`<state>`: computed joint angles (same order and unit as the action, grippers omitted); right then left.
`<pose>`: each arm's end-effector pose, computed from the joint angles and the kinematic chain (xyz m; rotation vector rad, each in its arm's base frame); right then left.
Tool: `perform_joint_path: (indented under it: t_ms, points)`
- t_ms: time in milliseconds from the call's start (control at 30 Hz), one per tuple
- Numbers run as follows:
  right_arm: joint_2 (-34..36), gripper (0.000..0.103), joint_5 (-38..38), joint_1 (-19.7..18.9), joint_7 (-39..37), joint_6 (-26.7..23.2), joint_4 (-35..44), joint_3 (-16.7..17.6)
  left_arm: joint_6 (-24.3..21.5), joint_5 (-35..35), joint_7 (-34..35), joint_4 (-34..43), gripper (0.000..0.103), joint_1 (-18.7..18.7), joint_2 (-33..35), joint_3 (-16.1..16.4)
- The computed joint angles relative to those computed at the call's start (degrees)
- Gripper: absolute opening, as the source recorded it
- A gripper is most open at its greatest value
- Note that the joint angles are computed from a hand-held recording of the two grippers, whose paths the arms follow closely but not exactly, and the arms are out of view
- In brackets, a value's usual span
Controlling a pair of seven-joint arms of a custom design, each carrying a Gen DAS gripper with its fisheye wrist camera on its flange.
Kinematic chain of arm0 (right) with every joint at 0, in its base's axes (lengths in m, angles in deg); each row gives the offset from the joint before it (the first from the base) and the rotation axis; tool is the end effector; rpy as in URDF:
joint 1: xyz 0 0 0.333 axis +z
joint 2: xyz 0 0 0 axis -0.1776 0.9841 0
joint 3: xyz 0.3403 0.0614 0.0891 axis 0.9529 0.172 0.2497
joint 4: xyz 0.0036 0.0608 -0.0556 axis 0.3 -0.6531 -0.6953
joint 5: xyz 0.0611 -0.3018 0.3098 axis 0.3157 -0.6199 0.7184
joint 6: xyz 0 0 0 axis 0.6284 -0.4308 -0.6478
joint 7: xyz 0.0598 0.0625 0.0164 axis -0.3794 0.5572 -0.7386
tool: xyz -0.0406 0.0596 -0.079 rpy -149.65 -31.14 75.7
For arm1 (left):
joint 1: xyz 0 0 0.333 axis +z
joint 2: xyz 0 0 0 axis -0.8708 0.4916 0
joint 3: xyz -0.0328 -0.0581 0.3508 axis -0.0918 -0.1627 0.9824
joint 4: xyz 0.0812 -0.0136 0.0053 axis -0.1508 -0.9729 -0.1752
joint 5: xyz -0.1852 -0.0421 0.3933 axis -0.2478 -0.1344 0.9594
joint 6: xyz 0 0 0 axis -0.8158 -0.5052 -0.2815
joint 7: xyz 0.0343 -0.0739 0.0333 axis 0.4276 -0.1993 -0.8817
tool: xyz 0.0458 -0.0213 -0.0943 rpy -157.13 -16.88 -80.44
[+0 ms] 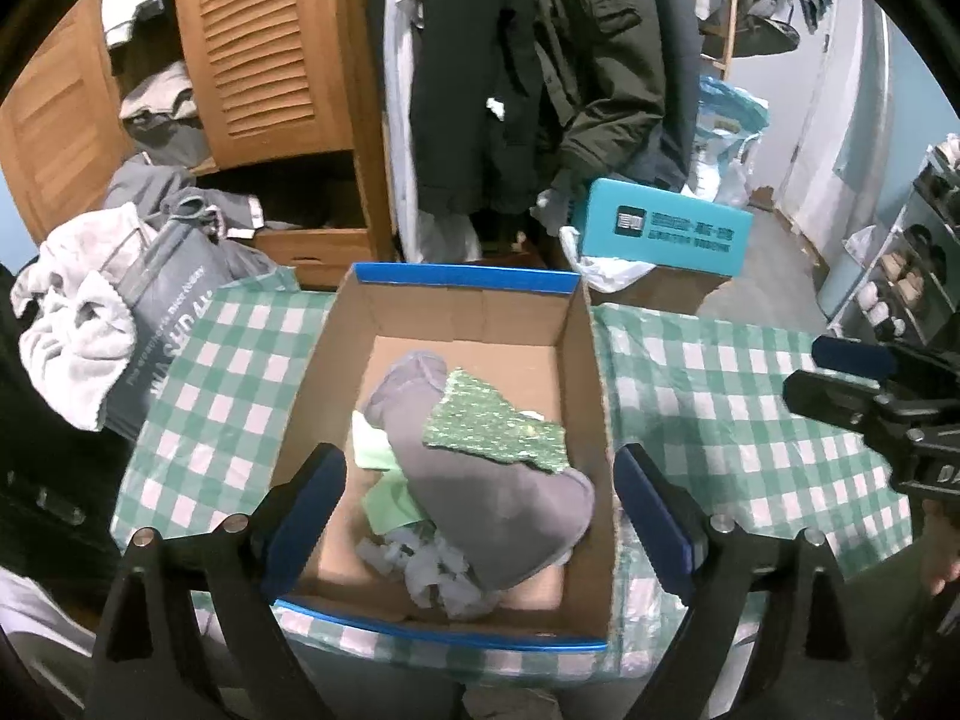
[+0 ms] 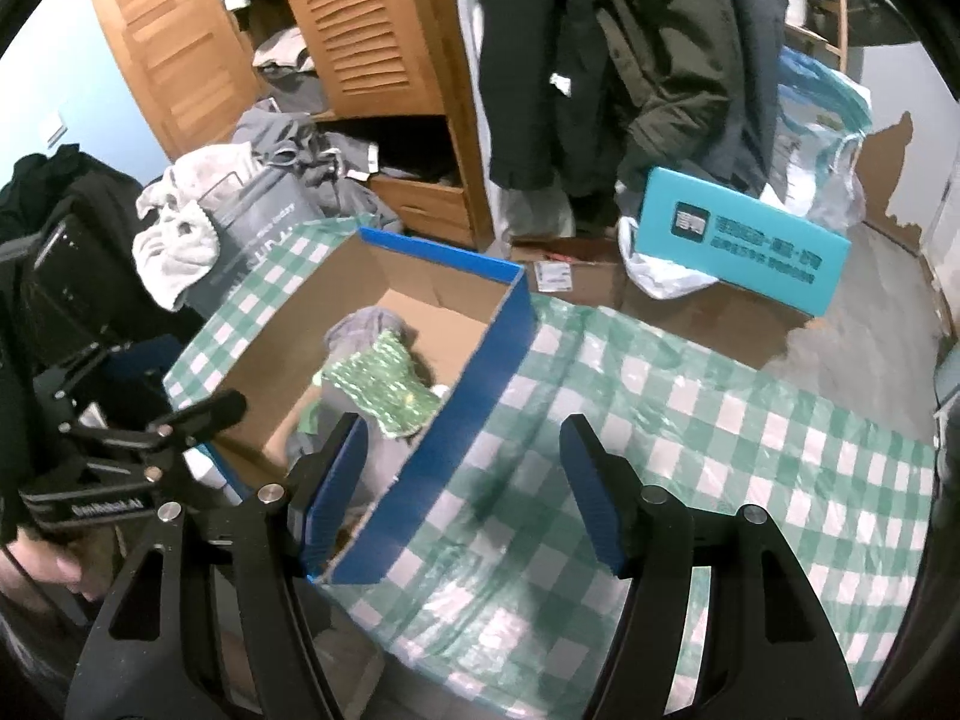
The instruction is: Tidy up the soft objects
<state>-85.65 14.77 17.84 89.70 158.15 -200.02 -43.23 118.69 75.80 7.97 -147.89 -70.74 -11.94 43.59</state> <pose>0.4849 0.2681 0.4913 -2.1944 1.1219 -0.0985 0.3884 -0.3026 0.5000 -2.0099 1.6312 -0.5570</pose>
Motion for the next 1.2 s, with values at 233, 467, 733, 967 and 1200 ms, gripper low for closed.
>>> perform_joint_path:
  t_ms: [233, 467, 733, 967, 1200]
  points:
    - [0.1, 0.066, 0.9, -0.2, -0.9, 0.7, -0.9, -0.4, -0.2, 1.4, -1.3, 0.9, 0.092, 0.3, 1.1, -0.7]
    - [0.3, 0.066, 0.8, 0.0, -1.6, 1.3, -0.8, -0.2, -0.4, 2.7, -2.0, 1.4, 0.092, -0.1, 1.9, -0.3]
    - [0.7, 0.066, 0.9, -0.3, -1.2, 0.3, -0.2, 0.1, -1.1, 3.7, -2.3, 1.8, 0.092, -0.9, 2.5, 0.2]
    - [0.8, 0.066, 0.6, -0.5, -1.1, 0.3, -0.2, 0.2, -1.2, 4.1, -2.3, 1.9, 0.092, -1.4, 2.8, 0.4]
    - [1.2, 0.066, -0.3, -1.0, -0.8, -0.3, 0.1, 0.2, -2.1, 4.6, -3.2, 2.2, 0.092, -1.7, 3.1, 0.4]
